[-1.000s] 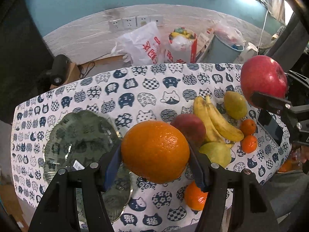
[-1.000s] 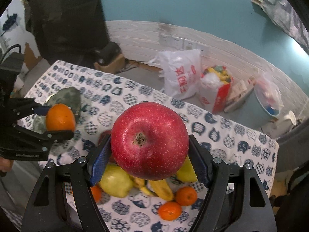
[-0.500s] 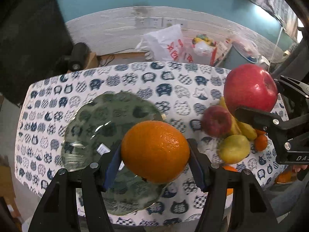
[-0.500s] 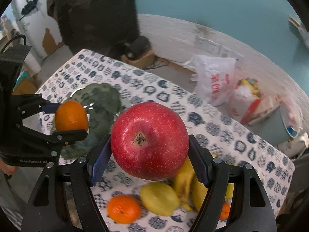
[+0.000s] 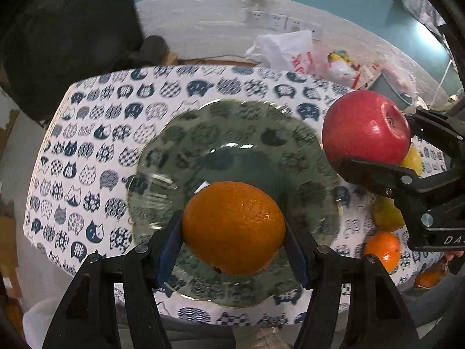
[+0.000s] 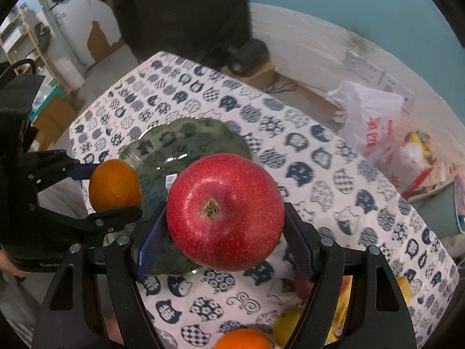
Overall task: Organize fruits
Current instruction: 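Carry the red apple and orange with both tools over the green glass plate, then open right tool to drop the apple while left tool releases the orange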
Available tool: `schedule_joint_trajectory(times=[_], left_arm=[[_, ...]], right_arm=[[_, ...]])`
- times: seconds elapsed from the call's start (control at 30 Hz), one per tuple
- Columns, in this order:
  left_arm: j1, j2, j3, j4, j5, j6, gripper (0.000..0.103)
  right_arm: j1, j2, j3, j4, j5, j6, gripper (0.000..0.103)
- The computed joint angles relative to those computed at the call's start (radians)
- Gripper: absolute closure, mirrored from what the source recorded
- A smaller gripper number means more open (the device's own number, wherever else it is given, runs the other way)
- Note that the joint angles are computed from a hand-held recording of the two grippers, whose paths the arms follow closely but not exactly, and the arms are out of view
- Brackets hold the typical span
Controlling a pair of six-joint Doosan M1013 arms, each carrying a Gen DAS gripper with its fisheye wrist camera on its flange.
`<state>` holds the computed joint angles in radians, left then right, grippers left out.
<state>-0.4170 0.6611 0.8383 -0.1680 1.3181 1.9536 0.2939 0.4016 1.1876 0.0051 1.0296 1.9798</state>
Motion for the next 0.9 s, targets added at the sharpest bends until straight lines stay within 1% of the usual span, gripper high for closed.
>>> schedule_joint_trajectory(times=[0.1,0.27,0.43,0.77,0.9], left_arm=[[0.008,0.008,0.002,0.012,0.010,-0.011,0.037],[0.021,0.030,-0.010,0.009,0.056,-0.034,0.037],[0.019,0.036,0.002,0.042,0.054,-0.035,0.037],[0.025,0.079,-0.041,0.043,0.146,-0.068,0.036],[0.022,0.074,-0.036,0.054,0.132,-0.058,0.037]], right_arm=[[0.003,0.025,-0.023,0.028,0.023,-0.024,0.027],[0.010,0.063,-0.058,0.054,0.062,-0.061,0.027],[0.016,0.094,-0.078,0.077,0.097,-0.082,0.027],[0.020,0.121,-0.083,0.098,0.149,-0.109,0.027],[0.022,0.132,-0.092,0.122,0.173,-0.130,0.026]])
